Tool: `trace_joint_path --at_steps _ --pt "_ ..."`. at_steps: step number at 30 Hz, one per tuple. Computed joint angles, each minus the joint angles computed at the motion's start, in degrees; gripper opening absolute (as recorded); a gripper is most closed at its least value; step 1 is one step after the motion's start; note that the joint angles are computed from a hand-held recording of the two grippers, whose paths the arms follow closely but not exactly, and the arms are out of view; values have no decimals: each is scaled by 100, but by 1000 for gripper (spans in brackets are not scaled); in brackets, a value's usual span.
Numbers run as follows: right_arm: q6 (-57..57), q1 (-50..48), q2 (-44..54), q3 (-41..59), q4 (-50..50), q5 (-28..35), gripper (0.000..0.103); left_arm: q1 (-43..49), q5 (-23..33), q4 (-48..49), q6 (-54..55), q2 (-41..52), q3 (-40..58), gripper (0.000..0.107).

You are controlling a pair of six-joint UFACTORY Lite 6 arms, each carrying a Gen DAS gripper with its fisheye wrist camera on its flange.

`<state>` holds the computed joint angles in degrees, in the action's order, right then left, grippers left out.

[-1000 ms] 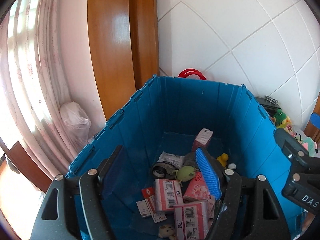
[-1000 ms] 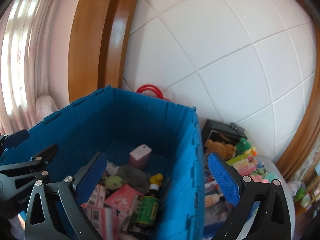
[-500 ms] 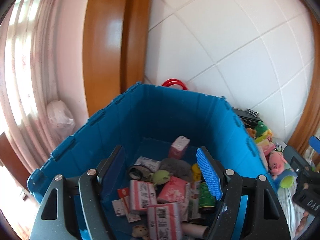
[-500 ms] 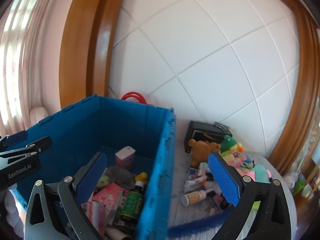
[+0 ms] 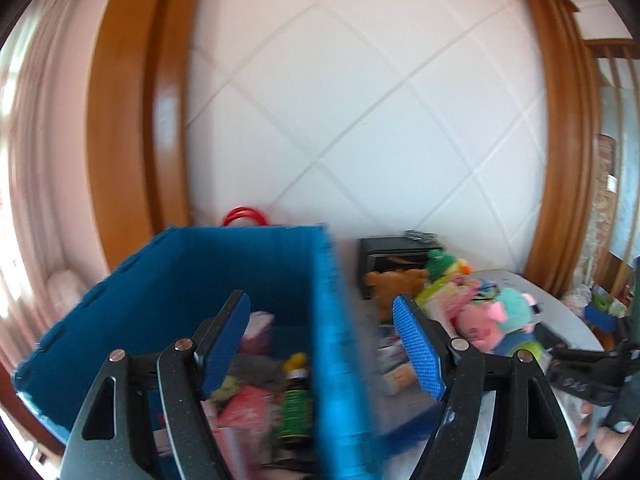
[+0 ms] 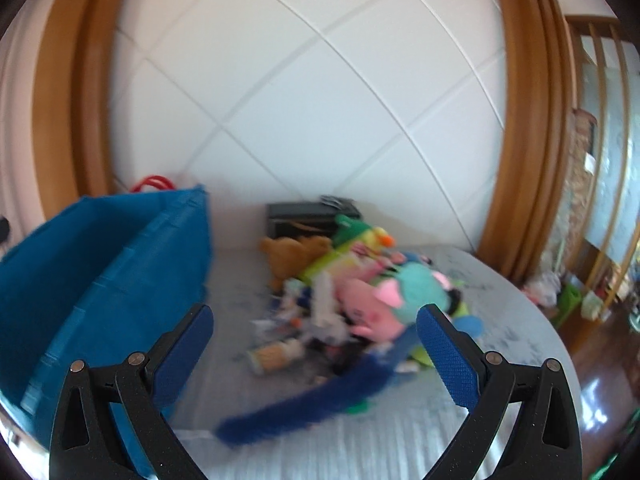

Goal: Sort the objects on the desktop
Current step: 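Move both open tools back to the pile, then grasp the blue feather duster with left while right grasps white barcode box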

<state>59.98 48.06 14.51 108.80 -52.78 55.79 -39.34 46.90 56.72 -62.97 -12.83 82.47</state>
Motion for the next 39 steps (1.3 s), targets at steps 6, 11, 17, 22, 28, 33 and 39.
trace_joint_path --at_steps 6,11,17,22,28,33,39 --pt "-1891 -2192 -1086 -1817 1700 -1796 103 -1204 742 373 -778 2340 1961 74" --pt "-4334 -3670 -976 -2375 3777 -2505 103 -1161 619 -586 -341 4106 3238 74" --pt "-6133 -4466 -459 -2724 5417 -2707 103 -668 -153 -1680 124 5197 2894 74" --pt "-6559 -4590 60 -2883 5984 -2755 103 -375 -700 -1961 246 5675 2102 74" --pt "-5588 -4168 588 -3040 5463 -3106 103 53 -1572 -1853 319 6092 1550 74" --pt "-4043 -3585 956 -3189 4548 -3482 103 464 -2236 -1838 641 6727 1859 74" --pt "-3314 -2957 1456 -3224 4525 -4069 101 830 -2730 -2912 1243 7357 2597 53"
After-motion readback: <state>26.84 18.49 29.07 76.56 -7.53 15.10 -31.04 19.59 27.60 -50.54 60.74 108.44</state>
